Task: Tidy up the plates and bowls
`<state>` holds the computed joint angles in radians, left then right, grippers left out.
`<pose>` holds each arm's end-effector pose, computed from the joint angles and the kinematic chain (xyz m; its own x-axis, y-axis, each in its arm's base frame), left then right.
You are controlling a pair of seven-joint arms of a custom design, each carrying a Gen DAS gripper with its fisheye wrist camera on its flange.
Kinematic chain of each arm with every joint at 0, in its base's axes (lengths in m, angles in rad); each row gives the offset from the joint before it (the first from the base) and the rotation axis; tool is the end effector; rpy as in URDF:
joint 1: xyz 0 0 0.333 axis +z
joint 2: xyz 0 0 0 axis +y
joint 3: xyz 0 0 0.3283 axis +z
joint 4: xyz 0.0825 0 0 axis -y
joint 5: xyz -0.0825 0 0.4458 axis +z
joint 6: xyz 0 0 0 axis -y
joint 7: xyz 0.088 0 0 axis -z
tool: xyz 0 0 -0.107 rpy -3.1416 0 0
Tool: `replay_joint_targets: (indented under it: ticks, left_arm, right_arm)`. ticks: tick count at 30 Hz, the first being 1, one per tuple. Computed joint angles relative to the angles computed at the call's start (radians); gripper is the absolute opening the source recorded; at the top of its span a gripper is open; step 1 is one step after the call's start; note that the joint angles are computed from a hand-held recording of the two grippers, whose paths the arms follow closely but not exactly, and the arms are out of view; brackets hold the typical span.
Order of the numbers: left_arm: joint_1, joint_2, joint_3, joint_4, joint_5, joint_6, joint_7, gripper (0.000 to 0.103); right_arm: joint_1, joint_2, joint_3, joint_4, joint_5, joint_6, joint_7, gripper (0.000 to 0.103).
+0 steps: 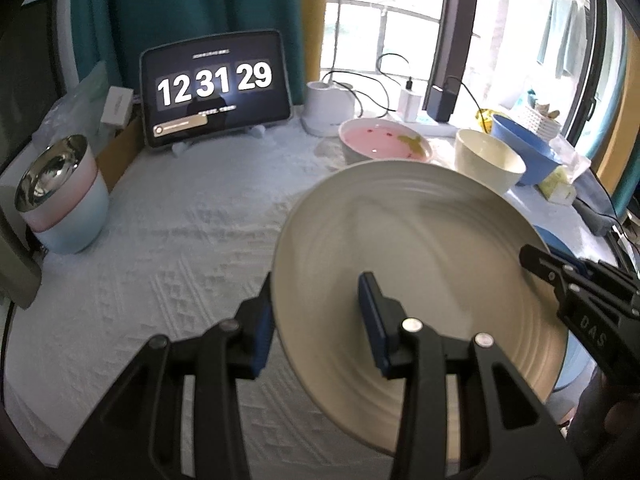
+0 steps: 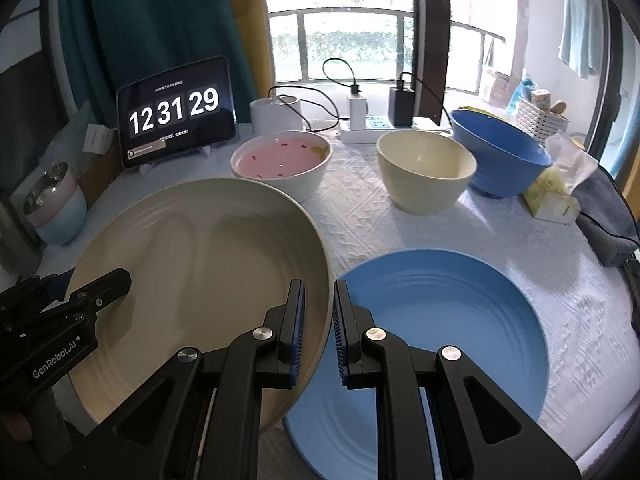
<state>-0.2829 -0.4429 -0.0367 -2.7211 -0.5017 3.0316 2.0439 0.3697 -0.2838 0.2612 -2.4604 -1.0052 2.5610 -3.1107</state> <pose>0.4459 -0.1088 0.4135 -0.3275 -0.9440 0.0404 -0.6900 0.2097 -0.6928 0.4118 0.3167 0.4075 -0.1839 -0.9827 -0.0208 -0.6728 0.1413 -0.7262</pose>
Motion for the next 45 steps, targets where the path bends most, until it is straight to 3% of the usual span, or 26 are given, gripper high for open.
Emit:
replay_joint_targets:
  ticks: [29, 45]
  left_arm:
    - [-0.017, -0.027, -0.178, -0.015, 0.186, -0.041, -0.210, 0.041]
    - [-0.025, 0.020, -0.234, 0.013, 0.281, -0.059, -0.292, 0.041]
  right_arm:
    - [-0.101, -0.329, 0.031, -0.314, 0.104, 0.080, 0.056, 0.016]
    - [-0.165, -0.461, 0.048, -0.435, 0.193, 0.130, 0.022, 0.016]
